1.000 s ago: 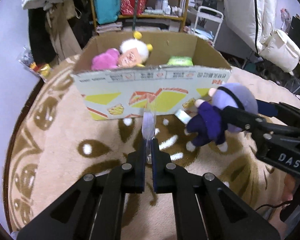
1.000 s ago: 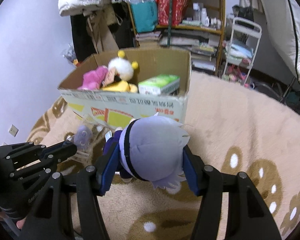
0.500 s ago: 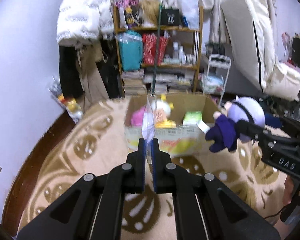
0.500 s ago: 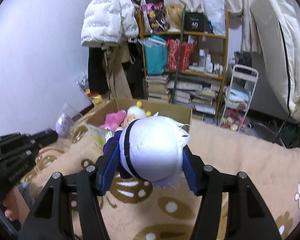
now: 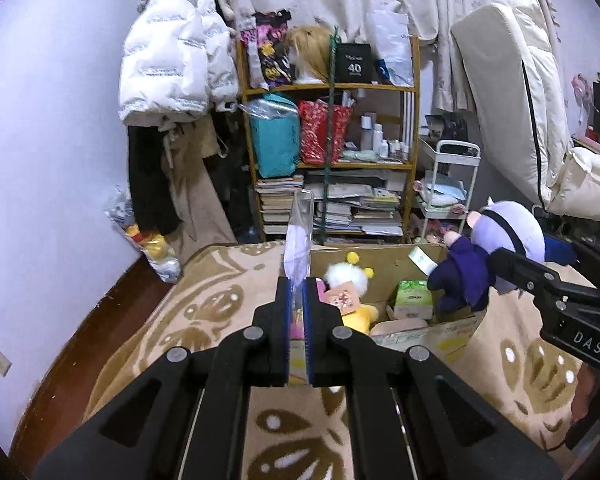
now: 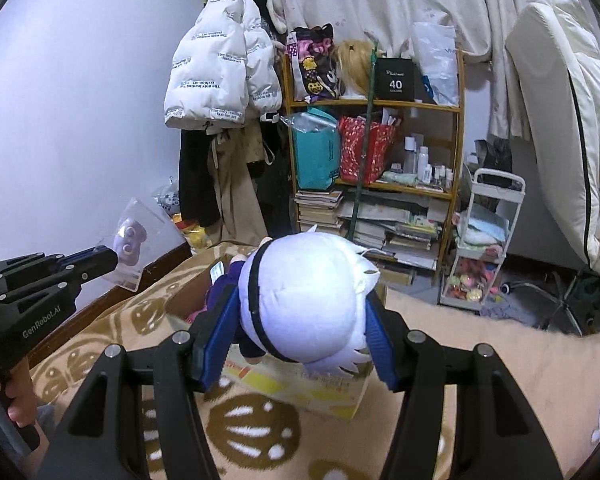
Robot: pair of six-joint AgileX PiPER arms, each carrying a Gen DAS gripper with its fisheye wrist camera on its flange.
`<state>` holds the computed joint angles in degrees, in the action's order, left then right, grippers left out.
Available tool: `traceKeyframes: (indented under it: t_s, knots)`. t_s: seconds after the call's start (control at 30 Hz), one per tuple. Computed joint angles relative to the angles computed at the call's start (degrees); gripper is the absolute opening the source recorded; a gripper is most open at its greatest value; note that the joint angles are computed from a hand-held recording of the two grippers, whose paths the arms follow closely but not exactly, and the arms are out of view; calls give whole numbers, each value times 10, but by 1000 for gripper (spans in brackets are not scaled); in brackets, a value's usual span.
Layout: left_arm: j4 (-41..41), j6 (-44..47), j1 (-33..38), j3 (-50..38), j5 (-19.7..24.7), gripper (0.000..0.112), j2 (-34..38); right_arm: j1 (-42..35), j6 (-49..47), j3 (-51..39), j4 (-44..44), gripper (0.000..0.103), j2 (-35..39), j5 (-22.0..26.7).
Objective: Organize soft objects
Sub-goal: 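Lift the white-haired plush and clear keychain over the box with both tools, then open both tools to drop the plush and keychain into the box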
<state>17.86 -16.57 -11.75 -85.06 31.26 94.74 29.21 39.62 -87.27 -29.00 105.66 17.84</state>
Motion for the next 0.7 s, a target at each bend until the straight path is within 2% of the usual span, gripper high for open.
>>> traceKeyframes:
  t_s: [0.07,0.23,0.37,0.5,0.63,0.7]
  knots:
    - [-33,29,9,-28,11,5,21,-9,-38,-21,34,63,14,0]
    - [-47,55,17,-78,22,5,73,-25,-100,-59,92,63,46,-2]
    - [-63,69,17,-97,34,5,104,-32,-136,-71,135,63,67,-6]
    - [-65,71,13,-101,28,5,122,-45,-208,-77,225,63,88,-14]
    - [-98,99,15,-127,35,5,151,-48,-190,-76,217,63,105,-15]
    - [-133,126,19,-138,41,6,162,-52,-215,-81,243,63,113,-10]
